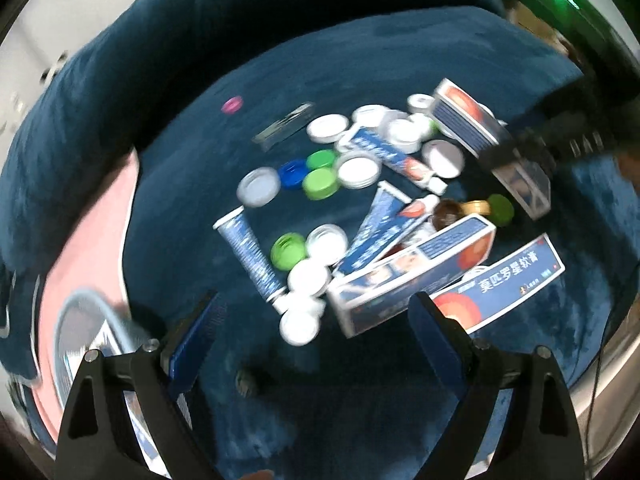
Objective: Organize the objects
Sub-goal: 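Grasp a mupirocin box with the right tool while the left grasps a white-blue box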
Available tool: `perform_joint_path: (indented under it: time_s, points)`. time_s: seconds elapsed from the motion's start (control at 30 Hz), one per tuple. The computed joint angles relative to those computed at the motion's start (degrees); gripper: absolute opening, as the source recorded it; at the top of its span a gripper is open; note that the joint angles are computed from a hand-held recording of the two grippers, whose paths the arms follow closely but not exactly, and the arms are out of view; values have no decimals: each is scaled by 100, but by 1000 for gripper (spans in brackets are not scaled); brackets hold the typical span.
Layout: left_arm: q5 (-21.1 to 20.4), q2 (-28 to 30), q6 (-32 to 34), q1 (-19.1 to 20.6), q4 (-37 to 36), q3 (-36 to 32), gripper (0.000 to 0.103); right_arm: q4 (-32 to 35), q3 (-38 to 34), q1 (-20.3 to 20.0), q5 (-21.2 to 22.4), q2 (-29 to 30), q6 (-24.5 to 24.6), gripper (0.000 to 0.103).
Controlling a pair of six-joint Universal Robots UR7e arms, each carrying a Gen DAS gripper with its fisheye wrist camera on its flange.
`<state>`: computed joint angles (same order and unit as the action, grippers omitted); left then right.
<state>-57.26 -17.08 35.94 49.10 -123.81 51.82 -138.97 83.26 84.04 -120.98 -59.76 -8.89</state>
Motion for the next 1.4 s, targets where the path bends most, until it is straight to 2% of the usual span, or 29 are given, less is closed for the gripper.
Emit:
perform_joint_path:
  time_s: [0.13,0.23,0.33,0.37,0.43,0.47,0.5,0.53,0.57,0.63,0.73,0.87,1.0,1.2,1.4]
  points:
    - [-22,79,784,-97,-440,222,94,68,-33,-50,-142,-10,275,41]
    - [70,244,1284,-156,-708,248,92,91,-49,-47,-162,5,258,41]
    - [-91,324,1548,-140,-345,135,83,86,-95,-28,-173,49,237,41]
    - [-110,311,1642,-143,-259,165,78,79,-107,-23,-185,65,232,41]
    - [-93,259,1913,-149,-63,271,75,72,-116,-24,-178,75,235,41]
    - [-85,263,1905,-140,35,260,70,63,-108,-36,-150,63,228,41]
    - [-79,296,1788,-129,177,177,66,52,-105,-42,-141,64,227,41]
    - [-104,335,1635,-112,325,60,54,51,-105,-51,-155,65,230,41]
    - [-191,414,1354,-83,622,-195,48,55,-107,-60,-165,72,232,41]
    - [-368,501,992,-46,1040,-513,43,63,-115,-55,-209,99,222,41]
    - [-691,504,624,-11,1285,-737,27,-26,-76,-2,-312,125,104,39]
    - [-1174,629,-180,95,1799,-1341,26,-194,-32,21,-240,78,184,39]
    - [-1360,598,-516,151,1848,-1521,26,-467,112,4,3,-53,324,39]
    - [-1377,390,-976,209,1618,-1571,26,-635,66,73,351,-76,515,39]
    - [-1091,705,-1448,413,1880,-2753,26,-583,-375,381,555,275,641,39]
